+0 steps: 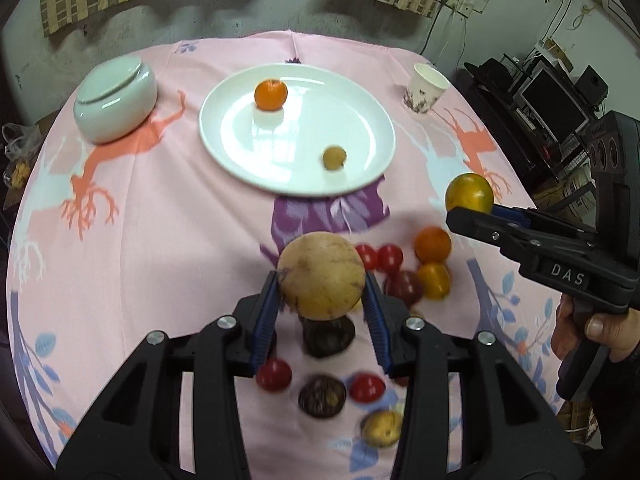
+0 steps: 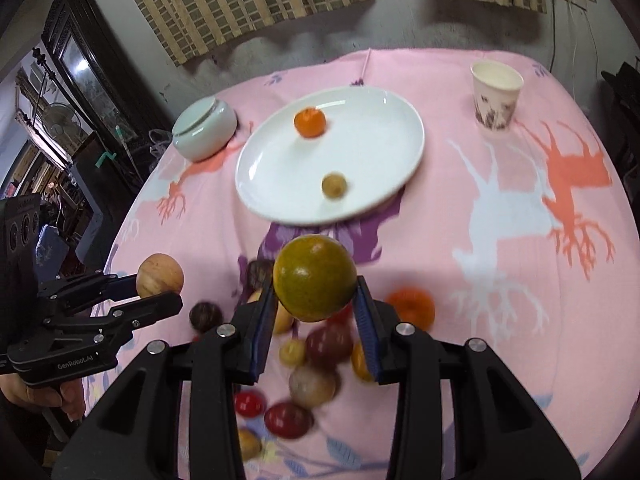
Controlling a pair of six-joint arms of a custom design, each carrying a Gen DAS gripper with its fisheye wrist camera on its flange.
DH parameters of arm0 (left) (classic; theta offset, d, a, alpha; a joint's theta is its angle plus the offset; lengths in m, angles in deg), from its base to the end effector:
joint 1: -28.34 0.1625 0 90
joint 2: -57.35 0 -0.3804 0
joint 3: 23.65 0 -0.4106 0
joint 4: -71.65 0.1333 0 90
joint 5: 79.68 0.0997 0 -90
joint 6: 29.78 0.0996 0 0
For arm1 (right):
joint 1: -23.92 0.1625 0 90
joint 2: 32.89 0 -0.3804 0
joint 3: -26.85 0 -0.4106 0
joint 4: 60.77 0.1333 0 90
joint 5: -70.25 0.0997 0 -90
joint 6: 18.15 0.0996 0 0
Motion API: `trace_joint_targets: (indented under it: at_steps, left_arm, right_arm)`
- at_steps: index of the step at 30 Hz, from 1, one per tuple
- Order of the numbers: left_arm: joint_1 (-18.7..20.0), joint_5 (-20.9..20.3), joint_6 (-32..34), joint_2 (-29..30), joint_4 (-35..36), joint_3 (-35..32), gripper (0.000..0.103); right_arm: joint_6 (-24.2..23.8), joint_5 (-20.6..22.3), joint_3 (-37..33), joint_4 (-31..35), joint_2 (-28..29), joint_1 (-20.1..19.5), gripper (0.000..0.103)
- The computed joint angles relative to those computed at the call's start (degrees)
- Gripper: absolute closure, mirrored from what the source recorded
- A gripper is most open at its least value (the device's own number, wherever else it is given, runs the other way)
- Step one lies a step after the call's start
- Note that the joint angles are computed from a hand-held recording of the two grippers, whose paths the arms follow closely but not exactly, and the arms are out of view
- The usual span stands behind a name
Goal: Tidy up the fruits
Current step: 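Carry the potato and yellow tomato onto the white plate and release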
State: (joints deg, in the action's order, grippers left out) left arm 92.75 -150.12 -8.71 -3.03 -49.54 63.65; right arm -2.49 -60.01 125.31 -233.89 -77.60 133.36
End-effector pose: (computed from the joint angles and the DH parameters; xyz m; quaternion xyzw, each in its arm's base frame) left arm -0.1350 -0.6677 0.2211 0.3842 0.9068 -0.0434 0.1682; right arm 0.2771 -0.5780 0.0817 -0.0572 -0.9106 0.3273 0.2456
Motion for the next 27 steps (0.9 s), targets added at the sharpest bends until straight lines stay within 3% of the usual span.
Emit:
trace_joint_targets:
  at_steps: [4,14,16,17,21,24,27]
  left_arm:
    - [-0.15,1.67,-0.12,6.6,-1.33,-6.27,0.061]
    - [0.9,5.2,-2.95,18.94,0.07,-18.34,0.061]
    - [0.99,6.97,-4.27,20.16,-0.66,-19.1,0.056]
    - [1.02,7.1,-4.69,20.37,-0.92,-19.25,0.049]
    - [0.72,7.15,-5.92,19.74,0.26,-19.21,0.04]
    - [0.34,8.55,-4.87,17.36,-2.03,-16.29,0.033]
    - [0.46,9.37,-4.99,14.25,-2.22,-13.03,0.03]
  right_arm:
    - [-4.25,0.58,-5.24,0.34,2.46,-2.56,0.064]
    - [-4.45,1.77,-13.66,5.03,7.69,-6.99,0.064]
    - [-3.07,1.55,-14.95,7.24,8.27,-7.51,0.063]
    - [-1.74,1.76,-15.19,8.38,8.27,-7.74,0.063]
    - [2.33,5.29,-13.06,6.81,6.94,-8.67,0.063]
    - [2.04,3.57,-11.38,4.47,6.36,-7.39,0.042]
    - [3.0,4.19,-8.28,3.14,4.62,-6.47,0.04]
